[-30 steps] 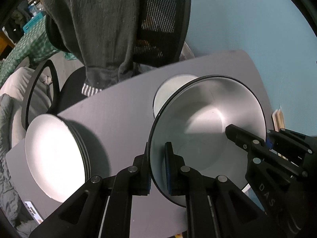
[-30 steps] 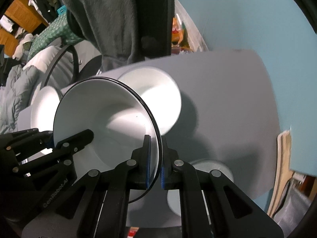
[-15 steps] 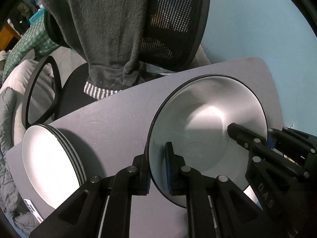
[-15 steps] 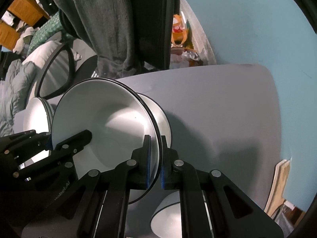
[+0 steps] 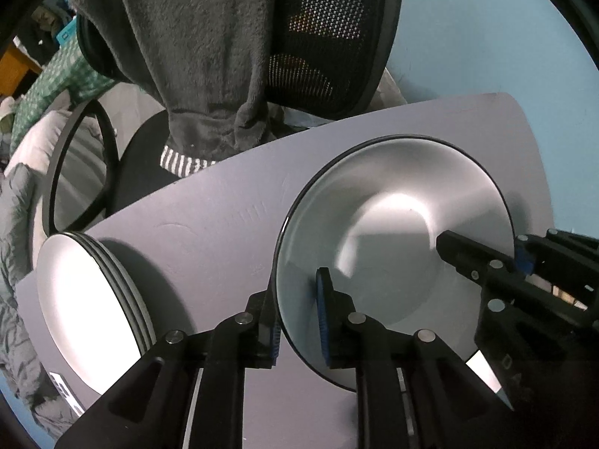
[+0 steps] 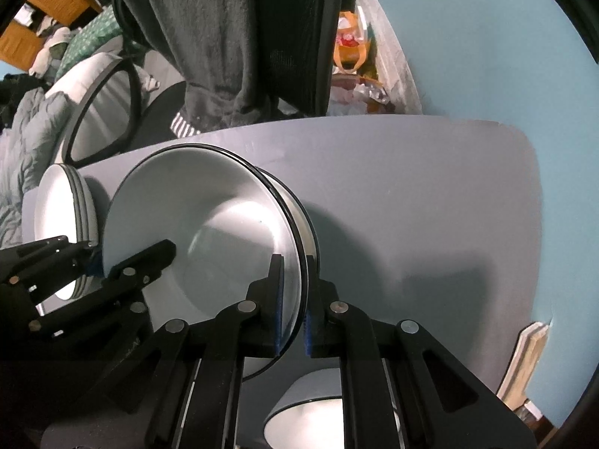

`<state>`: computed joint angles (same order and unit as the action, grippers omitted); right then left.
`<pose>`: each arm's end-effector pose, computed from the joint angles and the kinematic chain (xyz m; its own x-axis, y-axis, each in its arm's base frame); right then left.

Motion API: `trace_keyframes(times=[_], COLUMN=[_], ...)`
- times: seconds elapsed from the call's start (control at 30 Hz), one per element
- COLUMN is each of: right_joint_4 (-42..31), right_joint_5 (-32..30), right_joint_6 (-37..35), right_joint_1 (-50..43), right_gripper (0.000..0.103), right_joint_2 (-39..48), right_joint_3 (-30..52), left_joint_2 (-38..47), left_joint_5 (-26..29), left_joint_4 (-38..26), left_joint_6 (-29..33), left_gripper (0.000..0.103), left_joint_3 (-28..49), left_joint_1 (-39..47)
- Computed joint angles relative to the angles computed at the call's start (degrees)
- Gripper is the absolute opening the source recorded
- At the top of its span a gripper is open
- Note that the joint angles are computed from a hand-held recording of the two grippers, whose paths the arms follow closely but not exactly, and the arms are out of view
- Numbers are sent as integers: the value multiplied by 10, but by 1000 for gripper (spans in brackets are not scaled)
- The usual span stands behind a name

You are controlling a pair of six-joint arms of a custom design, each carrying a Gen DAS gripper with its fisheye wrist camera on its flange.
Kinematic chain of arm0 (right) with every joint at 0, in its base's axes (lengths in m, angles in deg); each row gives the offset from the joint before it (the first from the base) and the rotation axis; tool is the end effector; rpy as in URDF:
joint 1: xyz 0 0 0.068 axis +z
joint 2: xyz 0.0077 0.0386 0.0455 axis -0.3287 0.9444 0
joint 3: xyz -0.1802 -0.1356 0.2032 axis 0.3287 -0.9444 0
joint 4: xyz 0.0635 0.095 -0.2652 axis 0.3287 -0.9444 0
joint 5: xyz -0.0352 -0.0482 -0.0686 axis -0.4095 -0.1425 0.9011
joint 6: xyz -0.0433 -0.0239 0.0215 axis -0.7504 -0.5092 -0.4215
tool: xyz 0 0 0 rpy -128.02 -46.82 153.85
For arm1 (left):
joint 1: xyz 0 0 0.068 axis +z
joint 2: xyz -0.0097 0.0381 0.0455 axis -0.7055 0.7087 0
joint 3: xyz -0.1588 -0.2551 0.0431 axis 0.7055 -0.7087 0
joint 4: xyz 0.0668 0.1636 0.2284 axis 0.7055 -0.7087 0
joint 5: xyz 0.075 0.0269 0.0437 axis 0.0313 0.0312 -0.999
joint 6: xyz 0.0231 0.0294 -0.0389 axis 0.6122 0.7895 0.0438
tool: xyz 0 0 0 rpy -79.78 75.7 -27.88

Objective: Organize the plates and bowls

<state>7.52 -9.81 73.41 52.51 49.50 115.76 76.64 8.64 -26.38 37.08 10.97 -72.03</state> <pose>0.1066 0.3150 0.2775 -0.8461 0.5325 -0.0242 0.5208 0.8355 0.1750 0.2402 -0.1241 0.2442 -0.6363 0.7713 -0.0168 0.7714 0.6360 -0.0176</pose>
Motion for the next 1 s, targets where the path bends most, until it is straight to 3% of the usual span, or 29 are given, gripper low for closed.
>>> trace_keyframes(times=[0.5, 0.6, 0.77, 0.9, 1.0], right_joint_4=[-13, -29, -28, -72, -110], right_joint_5=[-21, -25, -21, 1, 14], right_joint_6=[-26, -29, -18, -1, 14], right_joint_1=[-10, -11, -4, 12, 24], right_gripper=[11, 19, 19, 19, 26], right_joint_2=[-6, 0, -3, 9, 18], right_joint_3=[7, 14, 9, 40, 67], left_joint_2=[0, -2, -12, -39, -60], left_joint_5=[-5, -7, -3, 0, 3], left_joint_4=[9, 9, 8, 4, -6], left_joint_6=[-1, -1, 2, 7, 12], left_gripper=[18, 19, 26, 27, 27], left_joint_3=[2, 2, 0, 1, 7], left_joint_1=[0, 2, 10, 17, 23])
